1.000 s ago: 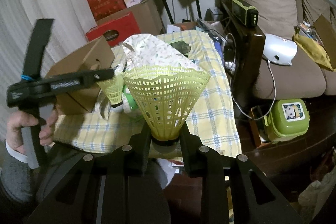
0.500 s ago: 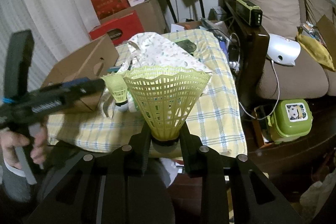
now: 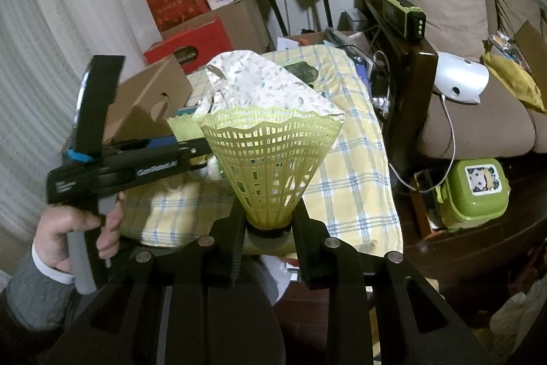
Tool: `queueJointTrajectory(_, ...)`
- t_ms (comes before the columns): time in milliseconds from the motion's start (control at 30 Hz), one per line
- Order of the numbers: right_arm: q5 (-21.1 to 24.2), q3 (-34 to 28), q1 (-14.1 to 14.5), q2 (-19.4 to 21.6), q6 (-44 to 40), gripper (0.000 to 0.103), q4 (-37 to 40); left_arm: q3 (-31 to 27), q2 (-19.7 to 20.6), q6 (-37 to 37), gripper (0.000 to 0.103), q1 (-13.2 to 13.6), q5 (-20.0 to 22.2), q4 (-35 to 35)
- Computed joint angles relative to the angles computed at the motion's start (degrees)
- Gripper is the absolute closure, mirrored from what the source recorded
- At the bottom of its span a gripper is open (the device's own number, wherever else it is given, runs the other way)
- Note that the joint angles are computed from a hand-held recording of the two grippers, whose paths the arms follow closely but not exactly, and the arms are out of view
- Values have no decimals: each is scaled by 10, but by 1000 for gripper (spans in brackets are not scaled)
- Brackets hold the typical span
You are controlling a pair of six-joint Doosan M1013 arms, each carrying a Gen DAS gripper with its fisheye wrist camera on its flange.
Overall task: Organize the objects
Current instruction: 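Grasp the second yellow shuttlecock with the left gripper and lift it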
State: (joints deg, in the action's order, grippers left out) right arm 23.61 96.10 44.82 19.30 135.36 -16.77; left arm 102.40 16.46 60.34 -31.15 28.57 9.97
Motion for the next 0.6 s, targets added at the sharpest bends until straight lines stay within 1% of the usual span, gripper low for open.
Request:
queueJointTrajectory(100, 0, 0, 0, 0, 1, 77, -2, 2, -1, 1, 67, 3, -4, -9)
queueJointTrajectory(200, 0, 0, 0, -1, 6, 77, -8, 12, -15, 18, 68, 4, -19, -26)
queueJointTrajectory(300, 1, -3, 1, -1, 7, 77, -15, 22, -35, 72, 68, 11, -37, -86)
queueJointTrajectory(433, 4, -9, 2, -3, 7, 77, -24, 31, -62, 140, 68, 19, -47, -159)
queueJointTrajectory(533, 6, -17, 4, -2, 4, 77, -31, 34, -77, 159, 68, 23, -48, -179)
queueJointTrajectory(600, 8, -24, 7, -1, 1, 77, -36, 36, -86, 150, 67, 23, -48, -169)
